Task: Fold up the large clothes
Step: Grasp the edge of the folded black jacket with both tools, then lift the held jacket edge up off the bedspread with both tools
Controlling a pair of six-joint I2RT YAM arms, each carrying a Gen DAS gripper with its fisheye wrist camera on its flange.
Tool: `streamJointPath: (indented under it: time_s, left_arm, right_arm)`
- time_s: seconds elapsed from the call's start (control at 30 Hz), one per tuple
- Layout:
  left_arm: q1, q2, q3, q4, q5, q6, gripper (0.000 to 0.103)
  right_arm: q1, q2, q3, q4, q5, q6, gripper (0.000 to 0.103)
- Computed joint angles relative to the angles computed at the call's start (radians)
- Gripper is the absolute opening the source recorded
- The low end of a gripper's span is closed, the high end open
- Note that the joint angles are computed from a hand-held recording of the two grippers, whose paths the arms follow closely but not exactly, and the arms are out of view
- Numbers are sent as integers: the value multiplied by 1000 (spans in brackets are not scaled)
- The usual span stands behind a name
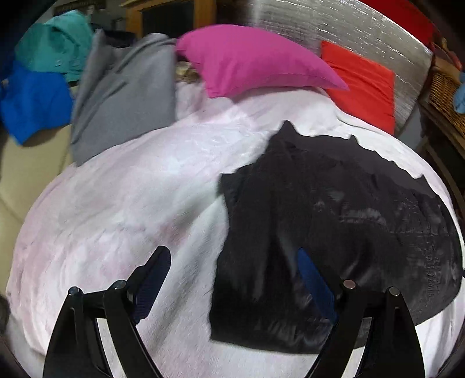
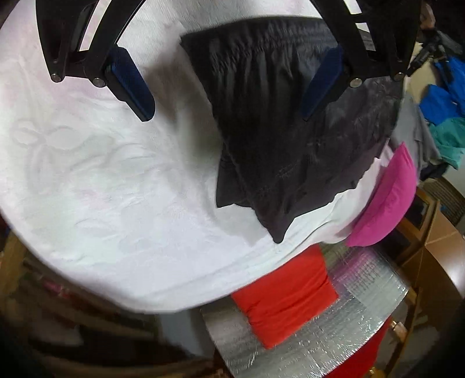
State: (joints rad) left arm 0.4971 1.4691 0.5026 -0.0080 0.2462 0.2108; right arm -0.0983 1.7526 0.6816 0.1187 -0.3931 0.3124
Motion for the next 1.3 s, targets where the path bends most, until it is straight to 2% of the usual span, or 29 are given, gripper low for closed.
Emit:
streamJointPath:
  time_s: [0.13,0.17,0.23,0.37,0.43,0.47,0.53,0.57,0.6,0.63,0.73,0.8,0.87,0.93,0.97,1.0,1.03,1.07,1.1,1.13,1.23,1.27,1.3]
  left_arm:
    - [53,167,166,-112,145,15,89]
    - [87,238,241,-176,204,14,89]
    - [122,336,338,-256,263,2,89]
    - [107,421,407,-276,280,6,89]
    - [81,446,419,-279,286,3,89]
    - [65,459,423,-275,286,0,89]
    - [39,474,432,-261,278,-8,87]
    - [26,476,429,-248,278,-7,73]
    - [20,486,441,-257,277,7,65]
    - [7,486,444,-254,256,1,63]
    - [2,487,459,-275,257,18,62]
    - [27,504,491,-320,281,36,67]
    - [33,519,503,-318,290,31,71]
    - [25,519,490,-290,289,38,71]
    - [13,510,473,-262,276,42,64]
    - [-5,498,455,-236,247,48,60]
    - [-21,490,446,-222,224,48,49]
    - [-34,486,451,-227,213,44,40]
    - [-44,478,455,-235,200,38,36]
    - [-52,467,456,-238,187,32,30]
    - [-83,418,425,-207,131,32,27]
    - [-99,417,420,-191,105,28,32]
    - [-113,420,413,-171,80,18,36]
  right_arm:
    - [-40,119,112,-30,-98,13,102]
    - [-47,143,135,-38,-119,13,101]
    - [-53,184,175,-57,-154,-1,101]
    - [-31,234,218,-70,-168,-18,101]
    - [-11,261,241,-76,-185,-26,94]
    - [-4,270,251,-83,-190,-32,90]
    - [20,275,265,-100,-174,-53,69]
    - [32,279,280,-115,-170,-59,64]
    - [41,280,290,-127,-157,-59,62]
    - [50,282,302,-142,-142,-65,62]
    - [45,289,314,-150,-151,-49,62]
    - [35,301,317,-137,-175,-27,65]
    - [37,319,320,-114,-190,-9,69]
    - [51,326,324,-98,-189,-5,69]
    - [66,325,330,-102,-176,-16,69]
    - [80,319,338,-121,-153,-40,61]
    - [86,316,349,-146,-145,-58,50]
    - [87,313,358,-163,-150,-61,44]
    - [86,300,360,-181,-151,-69,33]
    - [93,278,359,-198,-133,-85,26]
    - [102,229,348,-231,-103,-120,23]
    - [101,231,348,-232,-99,-120,24]
    - [96,250,358,-237,-102,-105,29]
